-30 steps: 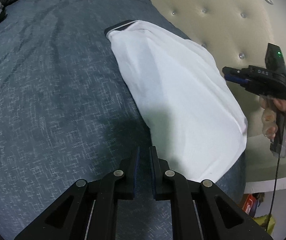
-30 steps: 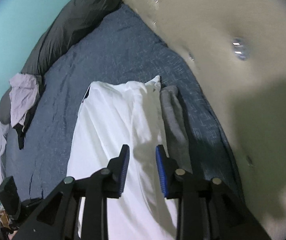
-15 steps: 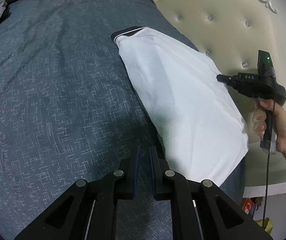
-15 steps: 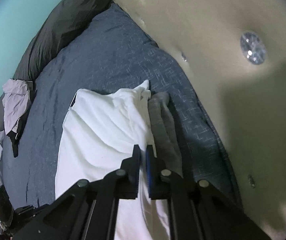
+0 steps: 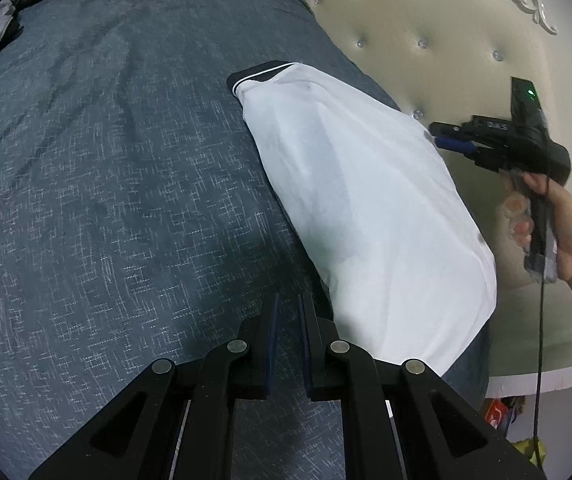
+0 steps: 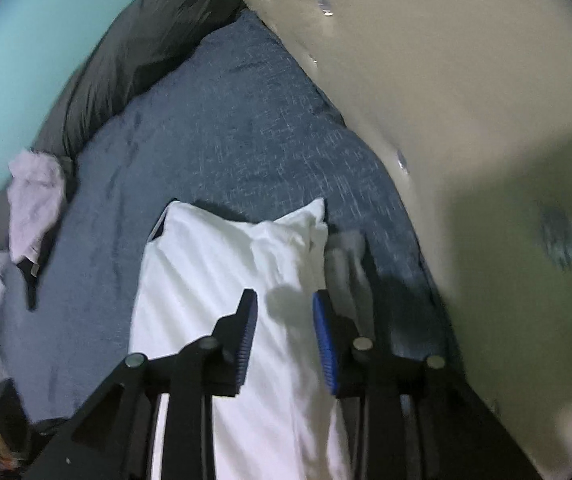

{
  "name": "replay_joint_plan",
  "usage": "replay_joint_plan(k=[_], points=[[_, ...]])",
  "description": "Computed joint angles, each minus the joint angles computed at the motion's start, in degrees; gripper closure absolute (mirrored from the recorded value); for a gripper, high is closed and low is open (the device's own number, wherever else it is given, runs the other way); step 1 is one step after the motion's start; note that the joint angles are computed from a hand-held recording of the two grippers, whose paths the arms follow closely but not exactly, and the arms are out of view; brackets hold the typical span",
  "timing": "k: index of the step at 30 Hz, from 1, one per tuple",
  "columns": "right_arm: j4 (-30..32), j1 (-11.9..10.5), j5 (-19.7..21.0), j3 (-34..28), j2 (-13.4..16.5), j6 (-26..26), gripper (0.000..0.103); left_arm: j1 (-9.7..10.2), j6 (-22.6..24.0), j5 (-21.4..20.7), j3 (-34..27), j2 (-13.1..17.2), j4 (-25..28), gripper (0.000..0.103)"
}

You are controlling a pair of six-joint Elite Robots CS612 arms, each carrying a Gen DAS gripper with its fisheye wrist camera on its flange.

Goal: Fold clothes

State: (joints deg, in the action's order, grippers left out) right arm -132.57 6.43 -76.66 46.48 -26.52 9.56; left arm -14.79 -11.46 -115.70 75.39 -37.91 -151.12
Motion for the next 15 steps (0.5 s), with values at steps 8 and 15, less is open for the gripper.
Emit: replay_joint_plan(k=[8,15], points=[[-0.06,0.79,-5.33,-3.59,2.63,-2.0,0.098,0.25,-0.3,0.19,0.22,-0.16,-0.51,0.093],[-0.86,1.15,-11.4,-5.41,3.78,1.11,0.099,0.35,-0.11,0.3,0.3,-0.24,-0.14,0.093]])
